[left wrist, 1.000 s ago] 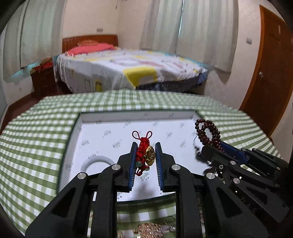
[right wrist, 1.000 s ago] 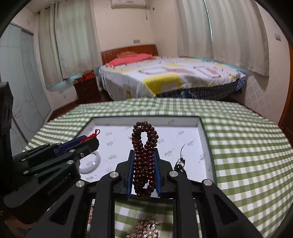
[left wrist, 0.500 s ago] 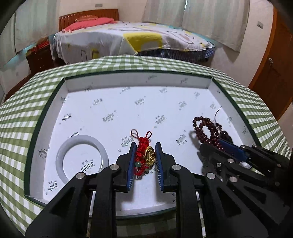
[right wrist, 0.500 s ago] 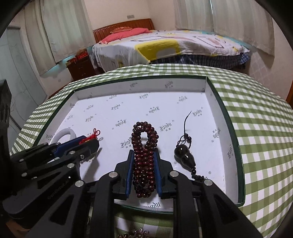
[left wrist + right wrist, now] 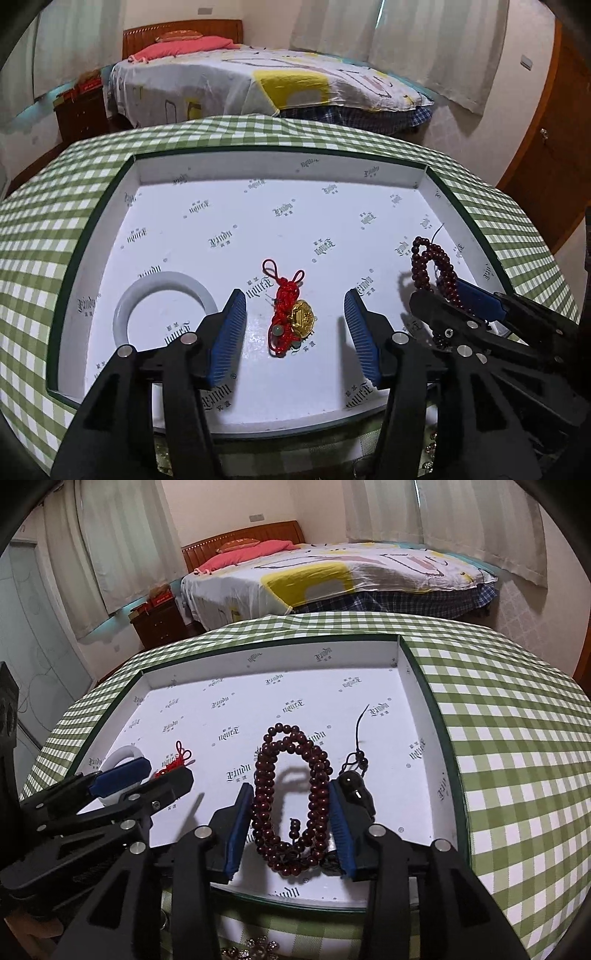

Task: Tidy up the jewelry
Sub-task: 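Lower the bead bracelet into the box with the right tool while the left tool releases the tassel there, then lift both open tools out of the box toward the remaining jewelry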

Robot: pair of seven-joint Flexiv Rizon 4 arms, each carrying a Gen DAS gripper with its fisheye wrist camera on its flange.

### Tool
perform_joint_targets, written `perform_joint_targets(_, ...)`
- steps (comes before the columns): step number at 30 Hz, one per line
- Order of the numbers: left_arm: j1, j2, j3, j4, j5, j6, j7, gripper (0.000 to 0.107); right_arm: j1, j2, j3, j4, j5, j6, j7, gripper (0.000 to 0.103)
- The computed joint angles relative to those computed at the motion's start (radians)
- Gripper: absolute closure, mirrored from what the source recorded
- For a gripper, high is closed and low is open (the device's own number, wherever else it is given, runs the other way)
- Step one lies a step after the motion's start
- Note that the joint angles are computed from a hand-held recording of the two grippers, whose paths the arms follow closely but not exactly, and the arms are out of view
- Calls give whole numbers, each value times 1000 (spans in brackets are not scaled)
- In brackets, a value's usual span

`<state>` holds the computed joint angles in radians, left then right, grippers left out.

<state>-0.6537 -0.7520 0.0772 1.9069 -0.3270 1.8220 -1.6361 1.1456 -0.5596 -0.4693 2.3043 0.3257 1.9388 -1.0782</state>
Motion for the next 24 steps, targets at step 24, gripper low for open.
perform_joint_targets(24,-40,49,23,79,-62,117,52,30,73,22,-65,20,65,33,-43,52)
